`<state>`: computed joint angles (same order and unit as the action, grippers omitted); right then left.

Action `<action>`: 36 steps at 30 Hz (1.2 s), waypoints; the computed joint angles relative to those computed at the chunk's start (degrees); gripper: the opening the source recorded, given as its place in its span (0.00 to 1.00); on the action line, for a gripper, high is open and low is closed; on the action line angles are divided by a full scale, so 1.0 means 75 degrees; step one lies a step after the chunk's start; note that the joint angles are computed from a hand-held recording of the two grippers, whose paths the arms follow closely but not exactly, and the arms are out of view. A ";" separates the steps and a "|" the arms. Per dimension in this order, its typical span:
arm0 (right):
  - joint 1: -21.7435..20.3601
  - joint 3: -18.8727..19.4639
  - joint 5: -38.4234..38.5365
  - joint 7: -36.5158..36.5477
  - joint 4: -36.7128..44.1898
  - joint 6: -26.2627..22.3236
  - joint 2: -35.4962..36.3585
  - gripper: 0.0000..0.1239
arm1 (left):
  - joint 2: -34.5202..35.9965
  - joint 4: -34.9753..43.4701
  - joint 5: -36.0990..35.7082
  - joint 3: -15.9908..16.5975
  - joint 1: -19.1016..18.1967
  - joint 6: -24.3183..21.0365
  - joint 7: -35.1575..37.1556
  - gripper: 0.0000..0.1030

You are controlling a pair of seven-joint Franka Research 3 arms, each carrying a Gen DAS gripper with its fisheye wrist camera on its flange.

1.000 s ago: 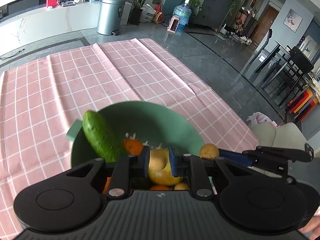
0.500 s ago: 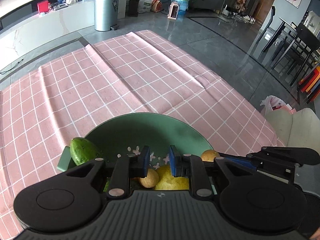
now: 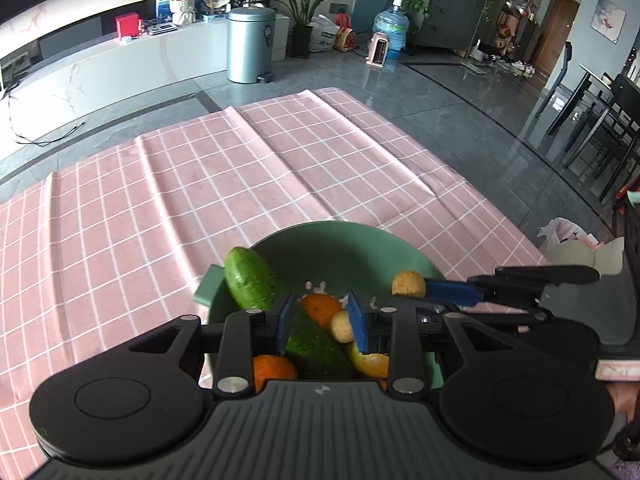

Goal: Organize fruits

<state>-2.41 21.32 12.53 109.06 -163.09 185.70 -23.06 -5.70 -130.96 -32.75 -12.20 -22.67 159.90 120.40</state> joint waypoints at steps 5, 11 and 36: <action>-0.1722 0.1590 -0.0791 0.0446 0.0516 -0.0461 0.0213 0.19 | -0.0072 -0.0186 0.0297 0.0027 0.0089 0.0131 -0.0428 0.41; -0.2818 0.2467 -0.1837 0.1036 0.0906 -0.0940 0.0386 0.19 | -0.0033 -0.0262 0.0477 0.0067 0.0122 0.0103 -0.0666 0.42; -0.0307 0.0601 -0.2265 0.2239 0.0115 -0.1196 -0.1857 0.48 | -0.2032 -0.1832 0.0410 0.0937 -0.0965 0.1445 -0.0799 0.55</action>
